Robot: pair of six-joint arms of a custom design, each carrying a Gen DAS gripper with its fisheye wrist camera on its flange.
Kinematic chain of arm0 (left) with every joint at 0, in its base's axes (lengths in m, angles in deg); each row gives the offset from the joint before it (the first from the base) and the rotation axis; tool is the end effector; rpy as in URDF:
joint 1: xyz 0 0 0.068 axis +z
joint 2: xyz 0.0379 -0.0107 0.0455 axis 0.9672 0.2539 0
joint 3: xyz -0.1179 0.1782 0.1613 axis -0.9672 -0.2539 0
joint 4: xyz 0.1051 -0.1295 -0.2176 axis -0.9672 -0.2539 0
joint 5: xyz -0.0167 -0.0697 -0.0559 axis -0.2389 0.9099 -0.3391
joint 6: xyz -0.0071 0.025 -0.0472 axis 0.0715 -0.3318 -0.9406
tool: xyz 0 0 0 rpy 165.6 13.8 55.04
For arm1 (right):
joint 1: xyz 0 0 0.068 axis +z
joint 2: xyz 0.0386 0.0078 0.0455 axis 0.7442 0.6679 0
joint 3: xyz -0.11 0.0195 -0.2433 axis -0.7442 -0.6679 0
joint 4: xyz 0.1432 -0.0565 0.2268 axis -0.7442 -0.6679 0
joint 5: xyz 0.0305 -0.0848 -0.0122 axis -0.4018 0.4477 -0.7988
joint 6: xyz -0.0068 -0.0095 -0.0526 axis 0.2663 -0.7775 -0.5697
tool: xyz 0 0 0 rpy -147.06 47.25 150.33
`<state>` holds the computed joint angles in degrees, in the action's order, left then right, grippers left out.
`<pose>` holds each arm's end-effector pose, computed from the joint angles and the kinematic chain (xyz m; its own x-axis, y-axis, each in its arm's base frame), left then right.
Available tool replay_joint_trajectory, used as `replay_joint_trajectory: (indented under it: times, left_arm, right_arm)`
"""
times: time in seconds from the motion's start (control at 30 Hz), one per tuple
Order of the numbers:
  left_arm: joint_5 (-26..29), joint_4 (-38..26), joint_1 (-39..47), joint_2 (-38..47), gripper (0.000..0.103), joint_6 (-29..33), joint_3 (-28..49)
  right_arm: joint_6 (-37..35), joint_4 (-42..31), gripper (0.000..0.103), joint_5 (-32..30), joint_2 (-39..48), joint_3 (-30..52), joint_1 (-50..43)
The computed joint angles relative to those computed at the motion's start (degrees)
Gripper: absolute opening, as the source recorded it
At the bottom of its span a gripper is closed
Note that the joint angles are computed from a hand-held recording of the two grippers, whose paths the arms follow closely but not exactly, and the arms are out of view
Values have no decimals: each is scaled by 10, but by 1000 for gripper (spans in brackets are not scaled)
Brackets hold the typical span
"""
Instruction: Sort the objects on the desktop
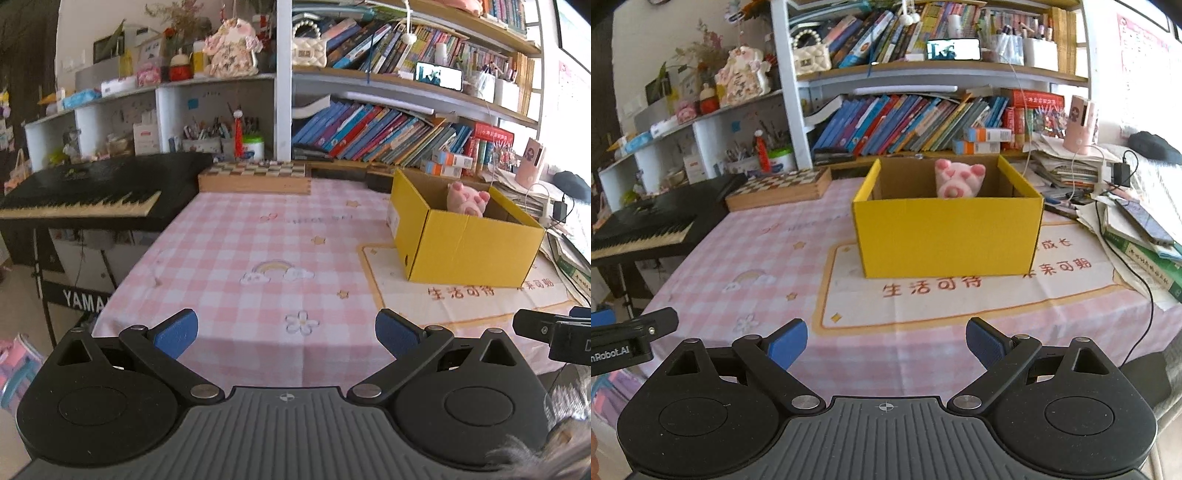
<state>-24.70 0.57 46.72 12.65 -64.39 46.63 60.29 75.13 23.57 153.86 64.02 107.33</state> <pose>0.1757 -0.0792 0.1576 -0.5327 -0.0078 -0.8462 -0.0036 1.0000 -0.0070 0.1643 0.2293 0.1549 -0.5824 0.0825 -0.8087 0.0077 0.9954 0.0960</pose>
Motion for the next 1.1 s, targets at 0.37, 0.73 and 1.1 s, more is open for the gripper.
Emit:
replay_joint_trajectory:
  times: [0.37, 0.73, 1.1]
  left_arm:
    - [1, -39, -8, -62, 103, -6, -26]
    - [-12, -63, -23, -84, 103, -12, -29]
    - [-1, -72, -16, -90, 103, -1, -25]
  right_arm:
    - [41, -34, 100, 4, 6, 9, 24]
    - [51, -46, 100, 9, 7, 13, 38]
    - [58, -56, 100, 7, 14, 20, 43]
